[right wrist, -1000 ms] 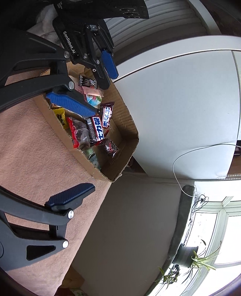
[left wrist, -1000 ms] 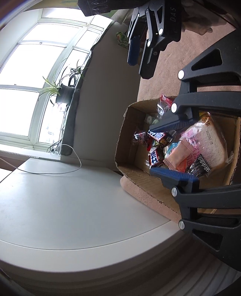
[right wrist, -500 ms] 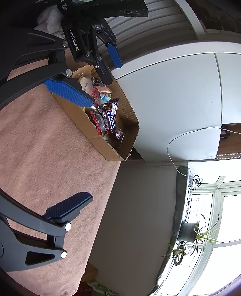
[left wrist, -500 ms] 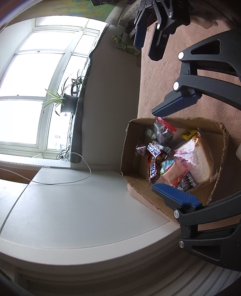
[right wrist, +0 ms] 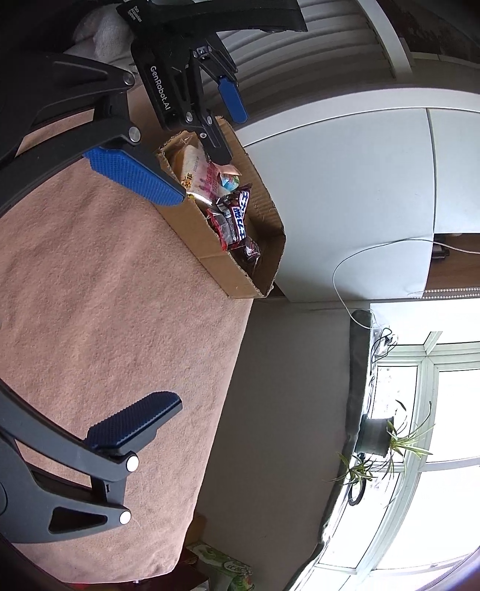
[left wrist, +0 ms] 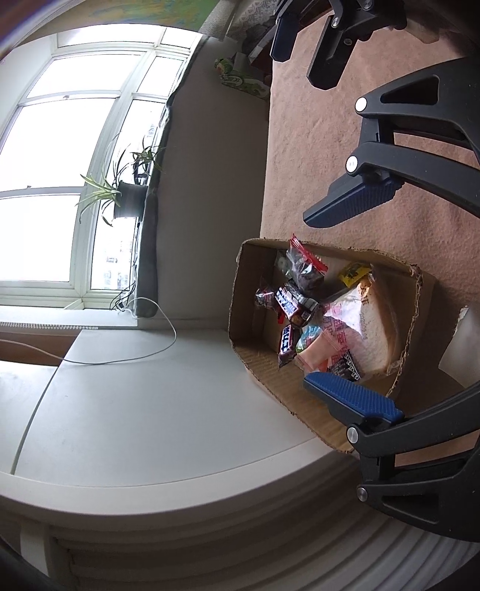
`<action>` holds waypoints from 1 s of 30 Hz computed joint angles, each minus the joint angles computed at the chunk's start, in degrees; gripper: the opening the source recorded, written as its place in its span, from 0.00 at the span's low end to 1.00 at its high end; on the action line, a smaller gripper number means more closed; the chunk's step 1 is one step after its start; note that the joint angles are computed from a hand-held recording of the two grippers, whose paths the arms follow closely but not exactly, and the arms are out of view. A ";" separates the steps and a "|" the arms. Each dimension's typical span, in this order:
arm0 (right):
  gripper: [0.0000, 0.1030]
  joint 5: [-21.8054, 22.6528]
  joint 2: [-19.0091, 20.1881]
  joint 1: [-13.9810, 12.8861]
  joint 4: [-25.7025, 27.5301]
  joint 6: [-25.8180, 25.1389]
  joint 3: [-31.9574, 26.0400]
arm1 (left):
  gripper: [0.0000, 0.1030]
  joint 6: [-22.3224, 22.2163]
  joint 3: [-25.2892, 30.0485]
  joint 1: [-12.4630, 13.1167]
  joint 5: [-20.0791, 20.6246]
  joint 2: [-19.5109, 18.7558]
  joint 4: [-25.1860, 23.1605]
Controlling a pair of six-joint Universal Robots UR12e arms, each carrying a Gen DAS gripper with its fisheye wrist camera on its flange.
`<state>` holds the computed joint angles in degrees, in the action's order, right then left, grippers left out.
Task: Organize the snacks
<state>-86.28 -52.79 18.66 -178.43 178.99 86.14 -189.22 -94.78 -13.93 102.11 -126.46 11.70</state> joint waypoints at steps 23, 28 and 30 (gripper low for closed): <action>1.00 -1.92 0.20 -0.26 0.78 1.67 0.17 | 0.78 -1.45 -0.83 0.55 -0.13 0.32 1.06; 1.00 -2.13 0.18 -0.28 0.94 1.80 0.18 | 0.78 -1.45 -0.86 0.54 -0.09 0.31 1.09; 1.00 -2.17 0.19 -0.28 1.06 1.87 0.17 | 0.78 -1.43 -0.85 0.56 -0.10 0.30 1.12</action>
